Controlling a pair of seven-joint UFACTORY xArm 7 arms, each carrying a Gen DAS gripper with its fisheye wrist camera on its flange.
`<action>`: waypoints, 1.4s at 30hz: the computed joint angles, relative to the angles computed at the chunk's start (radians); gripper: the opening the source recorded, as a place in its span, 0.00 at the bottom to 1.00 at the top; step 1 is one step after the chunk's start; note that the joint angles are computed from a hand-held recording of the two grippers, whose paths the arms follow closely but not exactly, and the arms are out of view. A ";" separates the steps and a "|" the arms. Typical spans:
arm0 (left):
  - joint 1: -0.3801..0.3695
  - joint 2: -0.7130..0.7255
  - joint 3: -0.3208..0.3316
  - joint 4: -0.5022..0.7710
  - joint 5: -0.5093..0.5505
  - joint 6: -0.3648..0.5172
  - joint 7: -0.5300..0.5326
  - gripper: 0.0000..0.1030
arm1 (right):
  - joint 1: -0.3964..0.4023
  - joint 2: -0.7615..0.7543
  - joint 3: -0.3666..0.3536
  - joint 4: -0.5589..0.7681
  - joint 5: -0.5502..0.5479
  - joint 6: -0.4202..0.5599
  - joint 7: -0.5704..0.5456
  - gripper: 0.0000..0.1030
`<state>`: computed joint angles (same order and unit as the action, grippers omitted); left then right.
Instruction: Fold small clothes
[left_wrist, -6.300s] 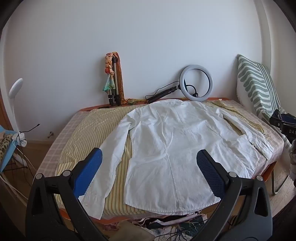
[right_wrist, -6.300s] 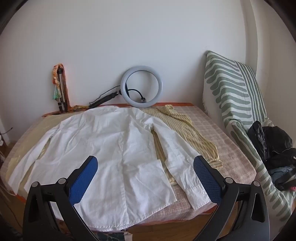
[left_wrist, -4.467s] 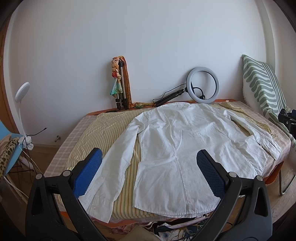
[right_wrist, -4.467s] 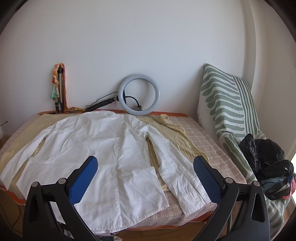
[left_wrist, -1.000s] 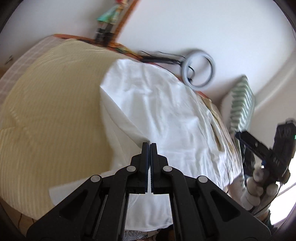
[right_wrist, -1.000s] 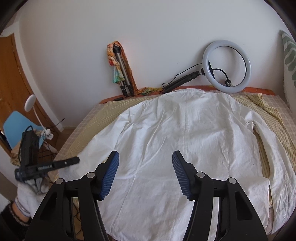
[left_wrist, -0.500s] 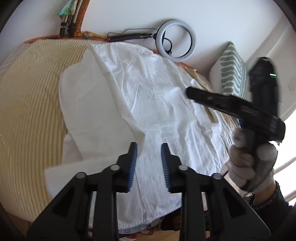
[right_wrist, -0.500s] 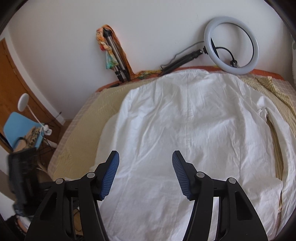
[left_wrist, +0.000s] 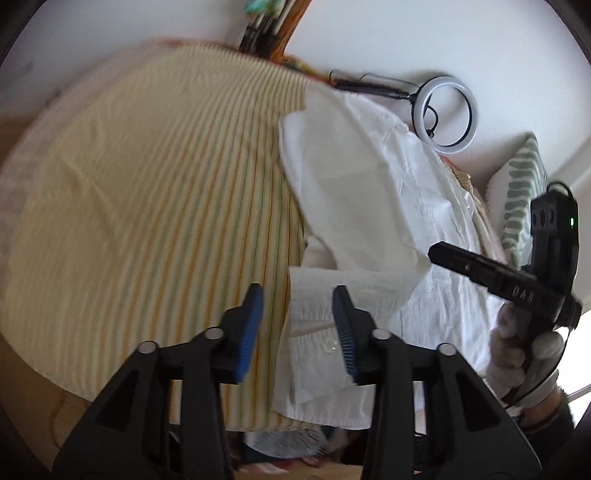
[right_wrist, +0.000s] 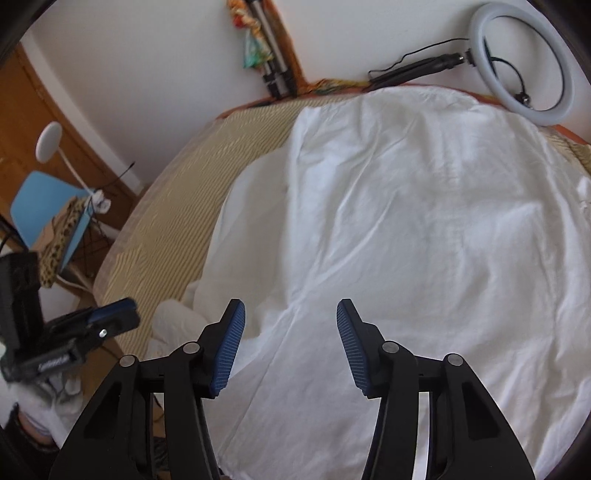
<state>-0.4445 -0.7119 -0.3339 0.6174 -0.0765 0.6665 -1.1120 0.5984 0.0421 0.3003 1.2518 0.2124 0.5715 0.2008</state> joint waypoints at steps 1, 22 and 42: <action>-0.008 0.002 0.012 -0.016 -0.021 -0.022 -0.005 0.45 | 0.003 0.009 0.000 0.007 -0.022 0.009 0.017 0.49; -0.146 0.179 -0.046 0.177 -0.021 -0.128 0.237 0.21 | -0.049 -0.037 -0.028 -0.032 0.091 0.059 -0.007 0.42; -0.070 0.149 0.000 0.099 -0.029 -0.064 0.041 0.00 | -0.045 0.047 0.011 0.023 0.360 0.148 -0.138 0.03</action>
<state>-0.5145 -0.5627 -0.3340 0.7162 -0.1055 0.6028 -1.0713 0.5529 0.0887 0.3114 1.2746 0.5729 0.7194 0.0628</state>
